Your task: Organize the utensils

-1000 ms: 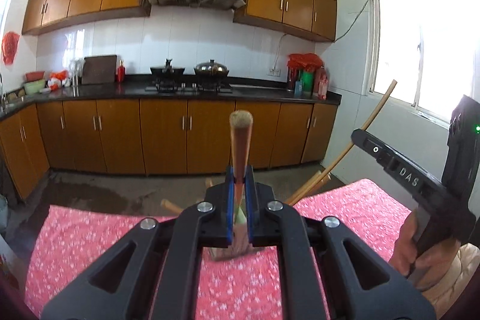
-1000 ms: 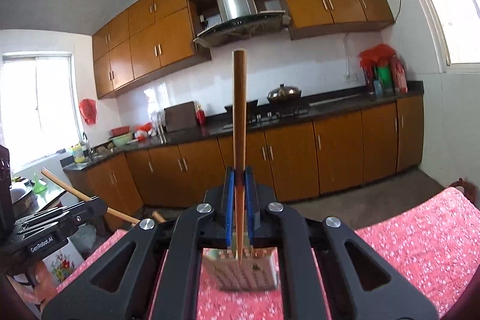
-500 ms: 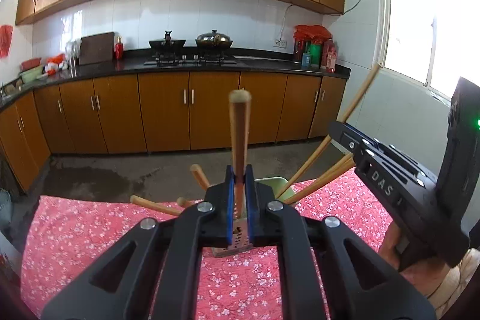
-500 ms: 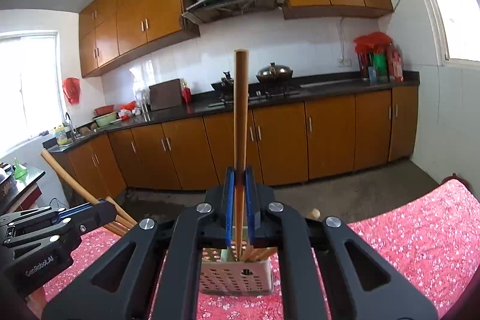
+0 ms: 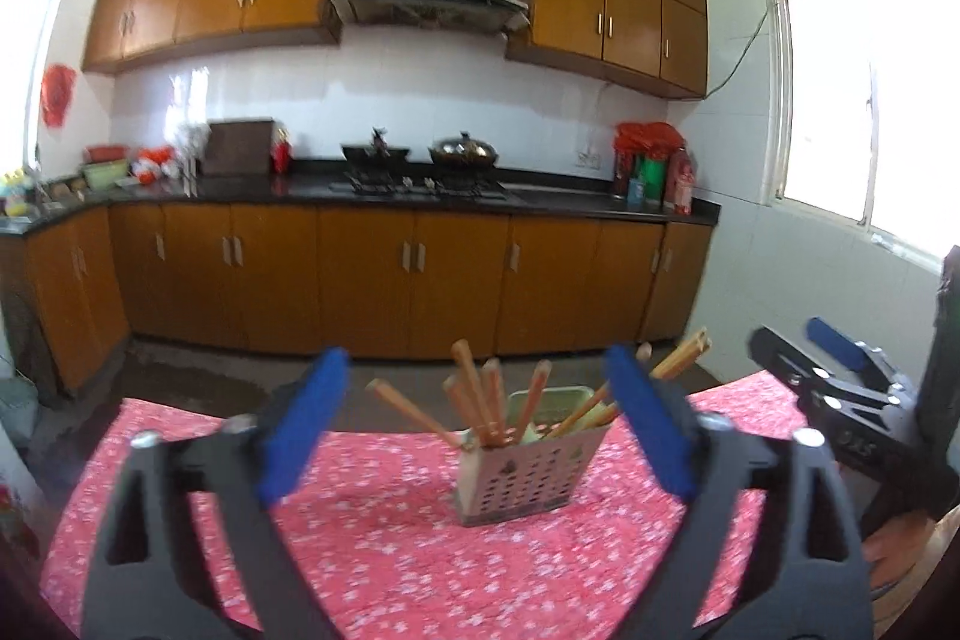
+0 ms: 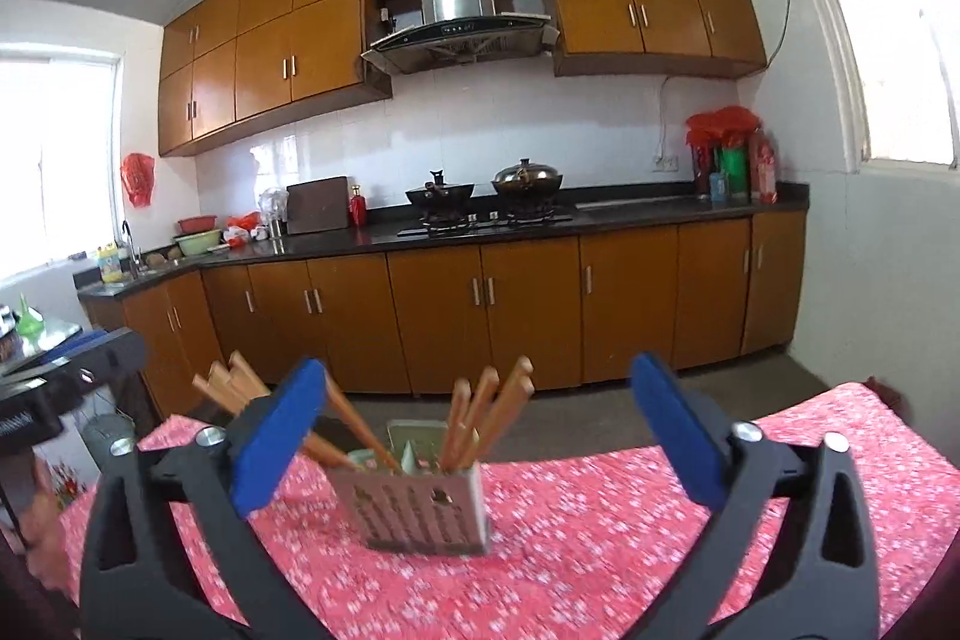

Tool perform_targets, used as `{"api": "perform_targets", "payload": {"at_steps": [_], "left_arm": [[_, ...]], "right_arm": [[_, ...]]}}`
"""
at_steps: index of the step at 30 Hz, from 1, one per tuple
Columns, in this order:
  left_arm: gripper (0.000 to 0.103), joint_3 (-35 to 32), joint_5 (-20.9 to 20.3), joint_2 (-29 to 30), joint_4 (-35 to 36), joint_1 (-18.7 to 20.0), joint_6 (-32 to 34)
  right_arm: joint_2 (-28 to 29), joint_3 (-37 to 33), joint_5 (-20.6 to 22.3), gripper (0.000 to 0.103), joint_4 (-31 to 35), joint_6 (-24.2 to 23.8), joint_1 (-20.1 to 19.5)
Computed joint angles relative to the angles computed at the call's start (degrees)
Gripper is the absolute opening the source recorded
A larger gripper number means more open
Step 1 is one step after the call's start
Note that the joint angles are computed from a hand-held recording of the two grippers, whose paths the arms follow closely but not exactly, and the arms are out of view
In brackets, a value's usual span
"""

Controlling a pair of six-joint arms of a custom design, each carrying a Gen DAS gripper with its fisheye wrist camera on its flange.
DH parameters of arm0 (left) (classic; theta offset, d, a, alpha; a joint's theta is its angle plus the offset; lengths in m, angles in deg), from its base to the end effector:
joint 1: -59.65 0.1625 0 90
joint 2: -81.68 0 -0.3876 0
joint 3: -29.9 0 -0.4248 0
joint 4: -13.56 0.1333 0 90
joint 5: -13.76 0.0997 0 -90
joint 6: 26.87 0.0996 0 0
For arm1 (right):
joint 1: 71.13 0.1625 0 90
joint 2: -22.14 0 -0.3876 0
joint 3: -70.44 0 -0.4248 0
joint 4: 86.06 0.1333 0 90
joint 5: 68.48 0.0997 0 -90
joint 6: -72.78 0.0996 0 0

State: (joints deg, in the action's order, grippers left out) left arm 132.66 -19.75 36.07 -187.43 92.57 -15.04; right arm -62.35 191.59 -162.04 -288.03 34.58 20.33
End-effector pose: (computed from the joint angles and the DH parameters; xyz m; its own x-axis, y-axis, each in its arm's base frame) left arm -0.3901 -0.5103 0.1307 -0.7452 0.1613 -0.6470 0.6621 0.2939 -0.6894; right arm 0.1398 -0.4960 0.3659 -0.7813 -0.1296 0.6106 -0.6230 0.2206 -0.7504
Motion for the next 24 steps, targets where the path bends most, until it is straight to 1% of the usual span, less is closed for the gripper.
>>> {"api": "perform_targets", "payload": {"at_steps": [1,3,4,7,9,12,16,19,21,24], "left_arm": [[0.099,1.67,1.81,0.05,-3.64,-0.93,2.35],[0.099,4.63,4.91,0.29,-9.37,-2.41,5.88],[0.099,5.76,6.07,0.28,-10.72,-2.94,6.47],[0.099,9.74,10.01,0.39,-14.26,-4.63,6.39],[0.099,12.21,11.58,-0.03,-13.83,-5.43,3.83],[0.099,16.34,14.02,-1.13,-9.82,-6.53,-3.81],[0.099,19.43,15.89,-0.7,-10.15,-7.95,-7.58],[0.099,21.03,16.78,-0.08,-10.78,-8.87,-8.73],[0.099,21.64,17.34,0.53,-10.02,-9.23,-10.24],[0.099,22.74,17.5,0.33,-5.81,-9.37,-14.67]], "right_arm": [[-0.91,1.69,-0.56,0.101,-1.02,-0.96,-0.18],[-1.89,3.72,-2.54,0.101,-1.88,-2.08,-0.1],[-2.39,4.89,-3.88,0.101,-2.44,-2.34,-0.18],[-3.84,8.28,-5.71,0.101,-3.82,-1.38,-0.97],[-4.76,10.05,-6.5,0.101,-3.77,-0.53,-1.23],[-6.22,13.39,-6.0,0.101,-5.34,-0.65,-2.47],[-7.28,17.41,-5.3,0.101,-8.3,-2.85,-3.59],[-7.25,19.54,-4.99,0.101,-11.17,-4.24,-4.35],[-8.07,20.72,-3.99,0.101,-10.76,-4.35,-5.18],[-9.29,22.19,-3.13,0.101,-9.43,-3.33,-6.44]]}}
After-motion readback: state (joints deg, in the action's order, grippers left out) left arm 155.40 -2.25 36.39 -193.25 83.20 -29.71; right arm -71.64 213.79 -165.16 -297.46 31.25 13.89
